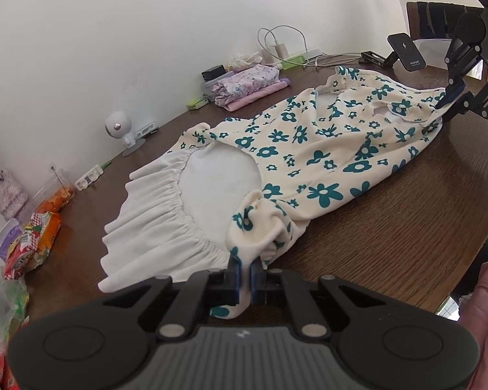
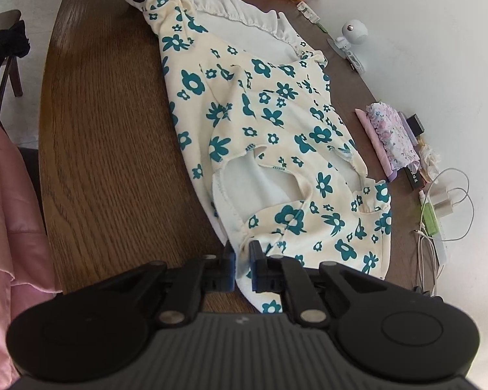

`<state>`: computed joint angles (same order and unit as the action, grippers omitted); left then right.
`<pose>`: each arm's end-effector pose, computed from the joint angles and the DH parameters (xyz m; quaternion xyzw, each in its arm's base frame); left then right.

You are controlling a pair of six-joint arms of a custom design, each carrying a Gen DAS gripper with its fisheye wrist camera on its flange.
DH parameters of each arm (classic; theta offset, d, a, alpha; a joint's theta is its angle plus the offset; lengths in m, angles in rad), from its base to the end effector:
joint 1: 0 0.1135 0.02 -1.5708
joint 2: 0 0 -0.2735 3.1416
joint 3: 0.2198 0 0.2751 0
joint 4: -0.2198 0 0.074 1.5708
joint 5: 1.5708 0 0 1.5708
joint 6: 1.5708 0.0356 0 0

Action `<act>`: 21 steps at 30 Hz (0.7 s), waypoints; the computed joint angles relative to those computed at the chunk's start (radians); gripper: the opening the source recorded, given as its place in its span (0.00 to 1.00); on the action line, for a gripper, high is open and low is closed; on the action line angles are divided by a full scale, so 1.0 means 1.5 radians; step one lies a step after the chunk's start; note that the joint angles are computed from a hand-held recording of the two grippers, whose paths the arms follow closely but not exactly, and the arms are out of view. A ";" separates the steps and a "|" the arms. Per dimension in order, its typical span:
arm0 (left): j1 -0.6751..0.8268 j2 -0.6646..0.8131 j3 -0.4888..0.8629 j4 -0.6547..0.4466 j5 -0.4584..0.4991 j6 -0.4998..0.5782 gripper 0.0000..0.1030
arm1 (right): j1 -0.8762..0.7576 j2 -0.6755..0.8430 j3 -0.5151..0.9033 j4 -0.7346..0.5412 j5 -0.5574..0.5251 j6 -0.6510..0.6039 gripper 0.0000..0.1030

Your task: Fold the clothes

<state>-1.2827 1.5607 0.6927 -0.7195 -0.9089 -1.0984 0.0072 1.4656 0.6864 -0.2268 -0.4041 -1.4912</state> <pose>0.0937 -0.2173 0.1250 0.0863 0.8943 0.1699 0.4048 0.2815 0.0160 0.1493 -0.6817 0.6508 -0.0424 0.3315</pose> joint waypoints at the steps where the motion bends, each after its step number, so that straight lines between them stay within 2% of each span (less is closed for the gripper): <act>1: 0.003 -0.014 0.000 -0.003 -0.003 0.011 0.04 | -0.002 0.001 0.014 -0.019 -0.005 0.004 0.07; 3: 0.013 -0.047 0.004 -0.011 -0.004 0.044 0.03 | -0.006 0.003 0.042 -0.057 -0.013 0.010 0.07; 6: 0.041 -0.105 0.014 -0.013 0.001 0.136 0.03 | -0.005 0.005 0.089 -0.123 -0.020 0.014 0.07; 9: 0.138 -0.165 0.024 0.012 0.037 0.297 0.03 | 0.006 0.060 0.206 -0.232 -0.020 0.050 0.07; 11: 0.242 -0.187 0.028 0.056 0.095 0.415 0.04 | 0.020 0.139 0.329 -0.316 -0.011 0.098 0.07; 12: 0.304 -0.179 0.038 0.087 0.136 0.476 0.04 | 0.028 0.182 0.387 -0.345 -0.005 0.123 0.07; 15: 0.449 -0.094 0.090 0.143 0.248 0.580 0.09 | 0.046 0.333 0.575 -0.429 0.027 0.212 0.07; 16: 0.484 -0.055 0.107 0.155 0.269 0.596 0.10 | 0.051 0.380 0.633 -0.457 0.038 0.235 0.07; 19: 0.563 0.052 0.162 0.170 0.323 0.624 0.13 | 0.059 0.477 0.719 -0.477 0.060 0.281 0.10; 20: 0.575 0.061 0.160 0.180 0.341 0.626 0.19 | 0.057 0.500 0.739 -0.484 0.048 0.298 0.12; 21: 0.585 0.068 0.156 0.191 0.358 0.627 0.25 | 0.052 0.513 0.752 -0.489 0.030 0.311 0.22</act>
